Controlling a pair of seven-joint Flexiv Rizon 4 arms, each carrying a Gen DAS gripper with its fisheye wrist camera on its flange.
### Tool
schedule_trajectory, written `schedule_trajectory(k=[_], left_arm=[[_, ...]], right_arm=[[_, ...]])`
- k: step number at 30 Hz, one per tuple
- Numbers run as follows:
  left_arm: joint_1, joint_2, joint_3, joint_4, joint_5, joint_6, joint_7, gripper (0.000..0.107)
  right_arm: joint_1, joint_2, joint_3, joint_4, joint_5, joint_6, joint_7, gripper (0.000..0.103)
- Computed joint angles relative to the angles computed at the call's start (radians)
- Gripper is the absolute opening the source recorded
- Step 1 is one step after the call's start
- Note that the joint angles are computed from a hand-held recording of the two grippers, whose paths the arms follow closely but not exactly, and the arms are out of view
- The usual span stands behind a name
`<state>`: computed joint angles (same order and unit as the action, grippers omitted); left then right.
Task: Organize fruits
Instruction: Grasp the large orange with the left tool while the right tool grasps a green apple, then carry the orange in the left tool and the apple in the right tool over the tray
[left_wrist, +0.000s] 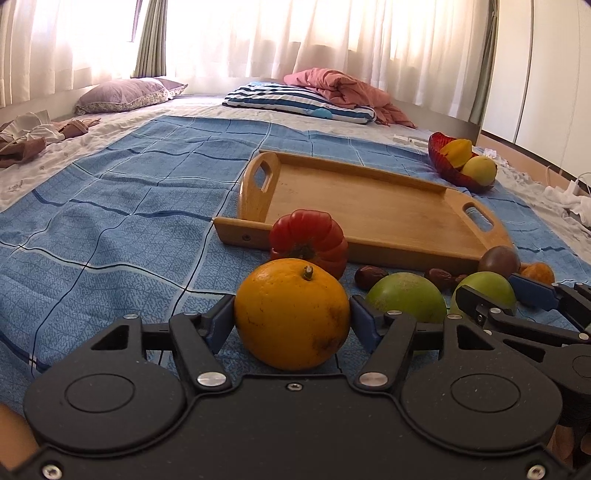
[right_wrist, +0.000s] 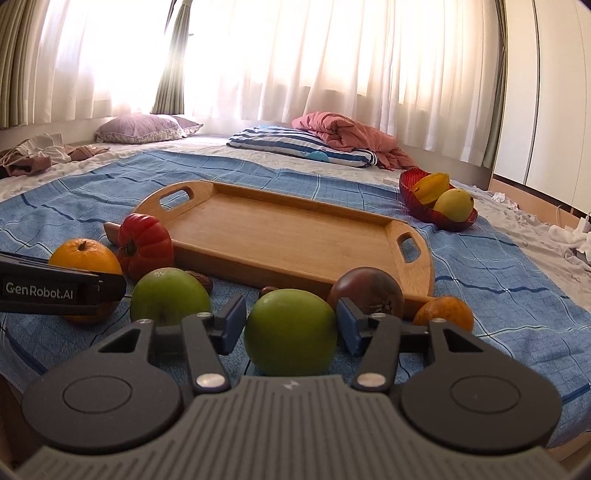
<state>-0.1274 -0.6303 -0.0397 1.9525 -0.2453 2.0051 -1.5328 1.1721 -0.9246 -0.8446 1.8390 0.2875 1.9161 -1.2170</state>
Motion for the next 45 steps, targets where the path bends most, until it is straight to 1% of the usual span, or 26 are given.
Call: schedule_trajectory(k=[1,6,10,11,14,15,18,21,25,30,35,36,39,42,45], left_arm=[[-0.001,0.001,0.002,0.001,0.000,0.002,0.000,0.064],[-0.024,0.002,0.024,0.003,-0.015,0.012,0.009,0.064],[-0.042,-0.002,0.038,-0.001,-0.036,0.014,0.023,0.064],[-0.041,-0.002,0.036,-0.001,-0.037,0.014,0.024,0.064],[-0.046,-0.002,0.038,-0.001,-0.042,0.017,0.031,0.064],[-0.051,-0.003,0.041,0.000,-0.046,0.021,0.034,0.064],[-0.062,-0.002,0.047,0.002,-0.054,0.036,0.043,0.064],[-0.076,-0.003,0.057,0.003,-0.068,0.054,0.056,0.064],[-0.094,-0.004,0.068,-0.001,-0.094,0.068,0.080,0.064],[-0.085,-0.003,0.054,-0.015,-0.098,0.066,0.102,0.064],[-0.063,-0.003,0.036,-0.039,-0.081,0.082,0.102,0.064],[-0.062,-0.004,0.035,-0.045,-0.080,0.088,0.103,0.064],[-0.051,-0.005,0.027,-0.071,-0.072,0.090,0.110,0.064],[-0.004,-0.002,-0.014,-0.104,-0.035,0.056,0.102,0.064],[0.022,-0.004,-0.031,-0.152,-0.006,0.007,0.107,0.064]], right_arm=[[0.001,-0.006,-0.004,-0.005,0.001,-0.002,0.002,0.069],[-0.001,-0.035,-0.019,-0.028,-0.008,-0.020,0.010,0.070],[0.022,-0.074,-0.054,-0.028,-0.014,-0.021,0.014,0.071],[0.033,-0.089,-0.068,-0.027,-0.011,-0.020,0.015,0.071],[0.063,-0.146,-0.116,-0.027,0.005,-0.012,0.019,0.067],[0.072,-0.162,-0.127,-0.027,0.015,-0.005,0.023,0.062],[0.098,-0.206,-0.160,-0.028,0.049,0.003,0.040,0.060],[0.098,-0.201,-0.158,-0.024,0.058,0.014,0.046,0.060],[0.062,-0.130,-0.093,-0.013,0.071,0.044,0.045,0.060],[0.065,-0.108,-0.087,-0.005,0.124,0.083,0.020,0.060],[0.016,-0.038,-0.033,-0.028,0.139,0.088,-0.012,0.060],[-0.002,-0.020,-0.013,-0.033,0.138,0.092,-0.015,0.060],[-0.083,0.053,0.085,-0.051,0.117,0.091,-0.025,0.060],[-0.184,0.120,0.198,-0.081,0.082,0.067,-0.021,0.060],[-0.264,0.153,0.266,-0.117,0.038,0.030,-0.005,0.060]])
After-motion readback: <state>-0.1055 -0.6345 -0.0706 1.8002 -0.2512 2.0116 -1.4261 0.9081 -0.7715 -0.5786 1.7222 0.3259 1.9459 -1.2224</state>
